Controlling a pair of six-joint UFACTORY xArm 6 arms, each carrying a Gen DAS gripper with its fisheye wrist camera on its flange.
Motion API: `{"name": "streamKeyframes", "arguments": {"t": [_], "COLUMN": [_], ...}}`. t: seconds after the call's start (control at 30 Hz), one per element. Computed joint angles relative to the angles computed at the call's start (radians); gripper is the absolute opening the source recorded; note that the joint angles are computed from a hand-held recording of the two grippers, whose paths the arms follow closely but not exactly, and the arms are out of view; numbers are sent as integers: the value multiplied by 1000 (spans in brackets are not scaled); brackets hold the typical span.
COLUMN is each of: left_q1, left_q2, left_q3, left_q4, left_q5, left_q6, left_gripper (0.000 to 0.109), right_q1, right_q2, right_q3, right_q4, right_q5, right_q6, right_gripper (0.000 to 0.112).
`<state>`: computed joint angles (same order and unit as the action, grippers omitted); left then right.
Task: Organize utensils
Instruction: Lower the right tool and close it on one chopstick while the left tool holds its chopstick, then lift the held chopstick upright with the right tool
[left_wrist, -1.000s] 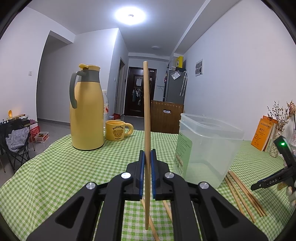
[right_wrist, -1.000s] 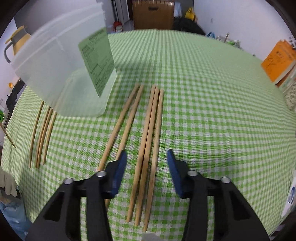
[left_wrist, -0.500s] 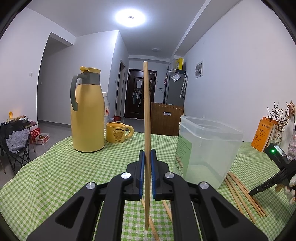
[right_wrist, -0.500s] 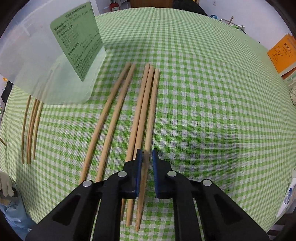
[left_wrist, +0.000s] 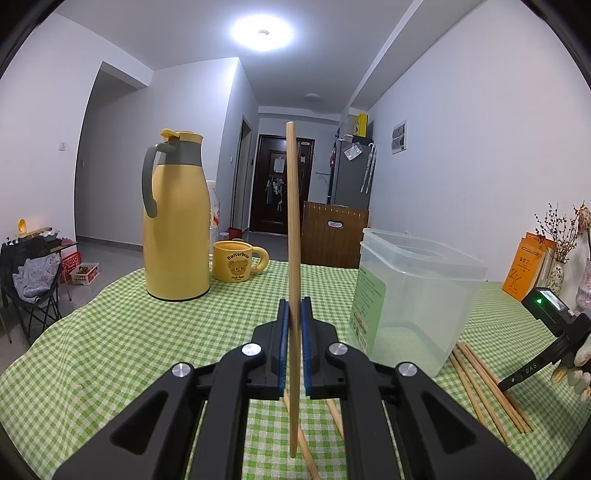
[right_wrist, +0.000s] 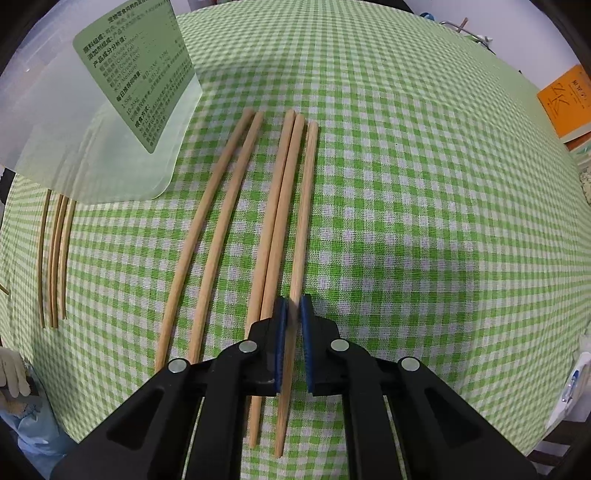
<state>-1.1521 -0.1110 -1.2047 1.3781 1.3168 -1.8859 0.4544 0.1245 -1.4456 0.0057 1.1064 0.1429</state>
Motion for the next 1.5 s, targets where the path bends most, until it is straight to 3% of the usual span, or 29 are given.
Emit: {"name": "streamKeyframes", "arguments": {"t": [0.33, 0.53, 0.67, 1.1, 1.5], "left_q1": [5, 9, 17, 15, 24], "left_q2": [-8, -7, -7, -11, -11], "left_q3": [7, 8, 8, 13, 1], "left_q4": [-7, -6, -17, -9, -22], "left_q5": [-9, -10, -28, -25, -19], "left_q6": [-4, -5, 2, 8, 0], "left_gripper": [4, 4, 4, 4, 4], "right_q1": [-32, -30, -40, -26, -56], "right_q2": [-6, -52, -127, -479, -585], "right_q3": [11, 85, 188, 584, 690], "right_q4": [52, 52, 89, 104, -455], "right_q5": [-29, -110, -222, -748, -990], "right_q6": [-8, 9, -9, -8, 483], "right_gripper": [6, 6, 6, 6, 6]}}
